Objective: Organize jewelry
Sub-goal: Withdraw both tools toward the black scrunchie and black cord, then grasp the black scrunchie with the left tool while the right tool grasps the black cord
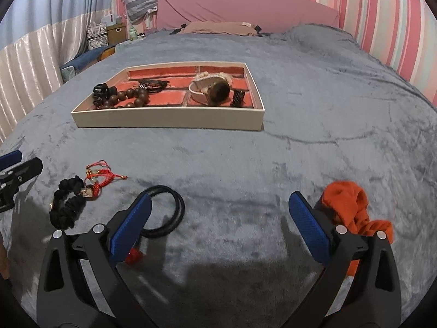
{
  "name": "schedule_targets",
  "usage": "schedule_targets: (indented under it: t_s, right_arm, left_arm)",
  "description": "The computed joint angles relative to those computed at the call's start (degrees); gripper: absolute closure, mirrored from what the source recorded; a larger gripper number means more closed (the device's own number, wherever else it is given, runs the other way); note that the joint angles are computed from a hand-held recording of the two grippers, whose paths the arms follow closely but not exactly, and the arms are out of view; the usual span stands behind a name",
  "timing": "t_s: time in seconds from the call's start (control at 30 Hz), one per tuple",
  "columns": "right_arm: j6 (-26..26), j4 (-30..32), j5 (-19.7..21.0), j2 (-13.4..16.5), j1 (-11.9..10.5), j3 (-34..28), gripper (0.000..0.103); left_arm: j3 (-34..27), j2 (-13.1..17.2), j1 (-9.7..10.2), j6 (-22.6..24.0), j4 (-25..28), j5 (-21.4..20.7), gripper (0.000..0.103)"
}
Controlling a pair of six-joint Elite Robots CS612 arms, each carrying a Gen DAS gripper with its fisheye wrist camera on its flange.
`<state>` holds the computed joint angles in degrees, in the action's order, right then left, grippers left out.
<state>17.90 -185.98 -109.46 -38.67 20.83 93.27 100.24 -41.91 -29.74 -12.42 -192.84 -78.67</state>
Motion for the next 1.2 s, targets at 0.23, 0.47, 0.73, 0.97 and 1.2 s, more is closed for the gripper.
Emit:
schedule_targets:
  t_s: [0.23,0.47,0.73,0.97,1.2]
  right_arm:
    - [0.4,1.1,0.8,0.6,-0.2,-0.3,0.009]
    - [-0.3,3.6,1.4,1.1,-0.1,-1.4,0.011]
    - [-1.6,4.6,4.0,1.6,-0.3,-2.2,0.051]
    - [-3.1,3.7,6.5,1.8,-0.1,-2.4,0.086]
    - [-3.6,2.3,7.2,1.8,0.0,-2.3,0.096]
  left_arm:
    - [-0.3,0.7,-0.07,1.2,1.0,-1.4,0.012]
    - [-1.5,1.8,-0.17,3.3,3.7,-2.1,0.012]
    - [-2.6,2.6,0.4,3.5,4.8,-4.4,0.037]
    - [-2.7,2.8,0.4,5.1,3.6,-5.8,0.078]
    - [-2.3,2.7,0.17,5.6,2.4,-5.7,0.088]
